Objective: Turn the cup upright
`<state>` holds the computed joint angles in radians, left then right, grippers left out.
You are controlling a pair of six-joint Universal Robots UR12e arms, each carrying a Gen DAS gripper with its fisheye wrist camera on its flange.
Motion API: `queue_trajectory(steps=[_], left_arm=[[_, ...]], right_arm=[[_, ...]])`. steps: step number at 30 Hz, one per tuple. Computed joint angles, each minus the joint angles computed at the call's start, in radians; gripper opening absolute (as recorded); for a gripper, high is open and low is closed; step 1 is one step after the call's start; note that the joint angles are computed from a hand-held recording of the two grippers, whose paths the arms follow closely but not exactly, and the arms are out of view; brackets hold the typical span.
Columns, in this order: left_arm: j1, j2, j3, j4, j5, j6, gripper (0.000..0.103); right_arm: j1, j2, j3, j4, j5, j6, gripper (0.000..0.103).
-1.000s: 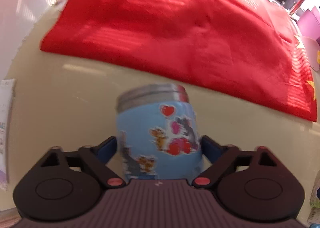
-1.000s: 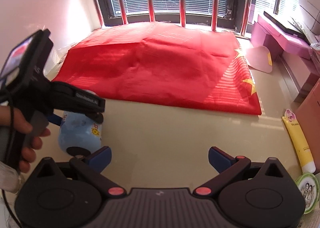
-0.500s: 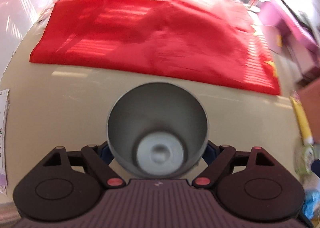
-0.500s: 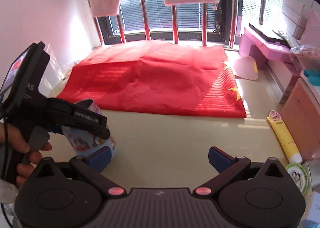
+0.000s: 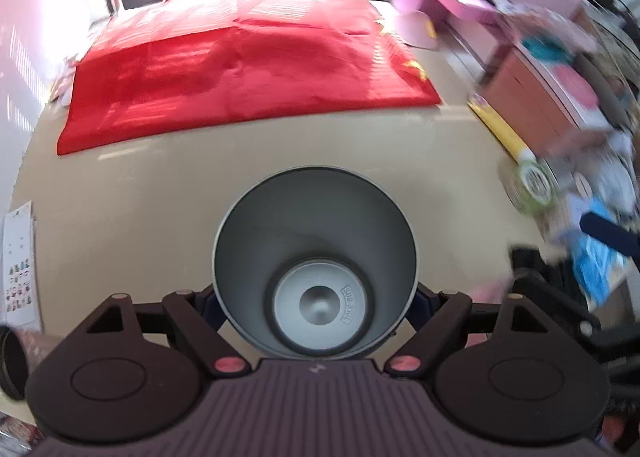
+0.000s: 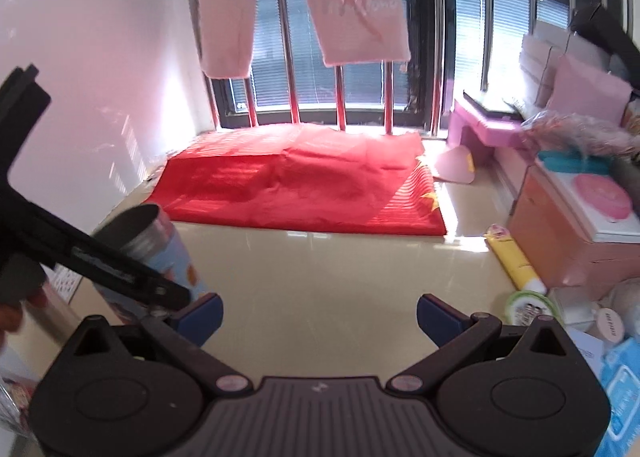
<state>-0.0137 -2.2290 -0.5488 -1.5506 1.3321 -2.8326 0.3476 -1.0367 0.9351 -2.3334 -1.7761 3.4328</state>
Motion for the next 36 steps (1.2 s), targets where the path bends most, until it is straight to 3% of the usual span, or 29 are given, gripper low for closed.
queue_trajectory(steps=[5,10,14,19,26,31,33,36], left_arm=[[0.003,0.123,-0.206,0.074,-0.025,0.118,0.085],[-0.007,0.182,-0.331,0.047,-0.029,0.261,0.085],[-0.021,0.207,-0.441,0.122,0.017,0.308,0.085],[-0.024,0.217,-0.508,0.267,0.001,0.257,0.086],[-0.034,0.212,-0.565,0.459,-0.019,0.173,0.087],[-0.025,0.205,-0.568,0.44,-0.015,0.17,0.085],[-0.015,0.208,-0.574,0.427,-0.031,0.157,0.078],[-0.003,0.218,-0.594,0.428,-0.058,0.147,0.075]], right_arm=[[0.028,-0.093,0.189,-0.162,-0.081,-0.029,0.103],[0.061,-0.145,0.351,-0.393,-0.203,-0.073,0.103],[0.09,-0.164,0.448,-0.522,-0.305,-0.054,0.103],[0.116,-0.201,0.521,-0.47,-0.354,0.065,0.103],[0.125,-0.214,0.537,-0.414,-0.385,0.108,0.103],[0.128,-0.201,0.518,-0.391,-0.374,0.112,0.103],[0.13,-0.195,0.509,-0.389,-0.368,0.104,0.103],[0.135,-0.183,0.491,-0.385,-0.368,0.093,0.103]])
